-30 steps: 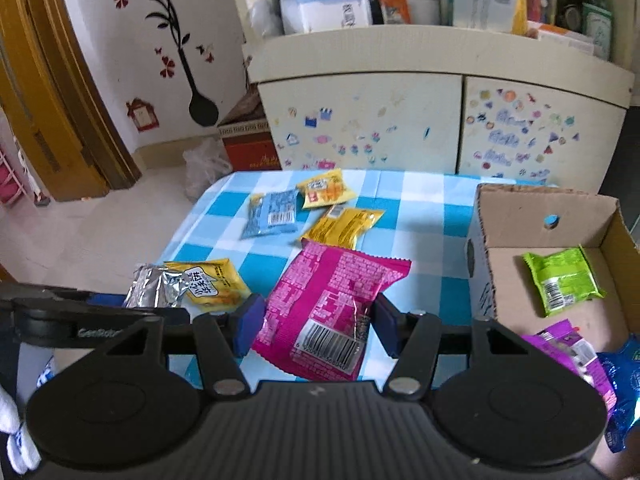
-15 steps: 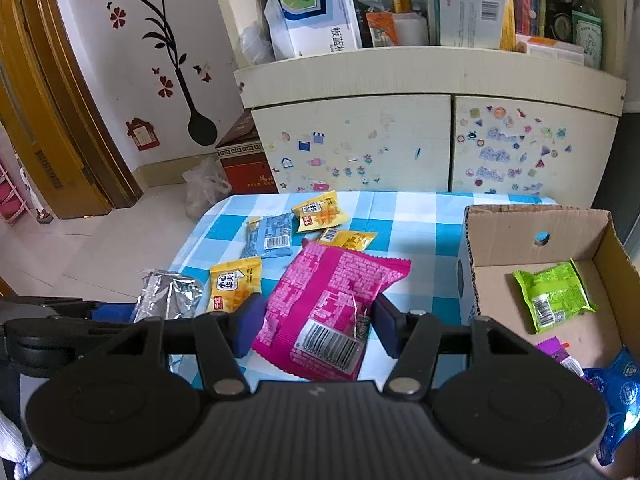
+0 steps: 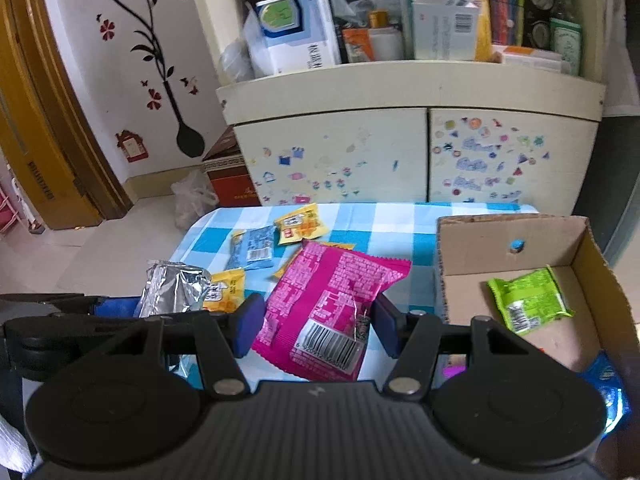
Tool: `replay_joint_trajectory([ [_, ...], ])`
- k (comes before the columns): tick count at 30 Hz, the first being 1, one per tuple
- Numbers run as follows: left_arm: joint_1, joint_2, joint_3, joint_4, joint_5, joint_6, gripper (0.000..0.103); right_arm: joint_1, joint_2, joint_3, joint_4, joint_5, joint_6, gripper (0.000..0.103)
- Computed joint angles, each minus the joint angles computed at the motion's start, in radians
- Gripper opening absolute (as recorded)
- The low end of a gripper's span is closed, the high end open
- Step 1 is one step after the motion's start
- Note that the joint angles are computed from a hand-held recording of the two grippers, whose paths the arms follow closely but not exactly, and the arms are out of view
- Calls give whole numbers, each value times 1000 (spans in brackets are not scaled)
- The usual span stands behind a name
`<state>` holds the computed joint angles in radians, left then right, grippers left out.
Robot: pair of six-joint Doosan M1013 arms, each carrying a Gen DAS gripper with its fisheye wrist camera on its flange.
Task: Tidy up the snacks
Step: 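Lift the silver packet with the left gripper toward the box while the right gripper carries the pink packet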
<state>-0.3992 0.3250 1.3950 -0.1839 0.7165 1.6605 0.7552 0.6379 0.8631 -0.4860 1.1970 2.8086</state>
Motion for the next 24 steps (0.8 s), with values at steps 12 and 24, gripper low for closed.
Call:
replay_joint_trajectory([
  [12,-36,4,3,-62,-37,75,66,-2,-47,64,-46,32,66,59],
  [24,-65,8,12,-180,-72,218,66,-5,-99,137,-83,44,148,59],
])
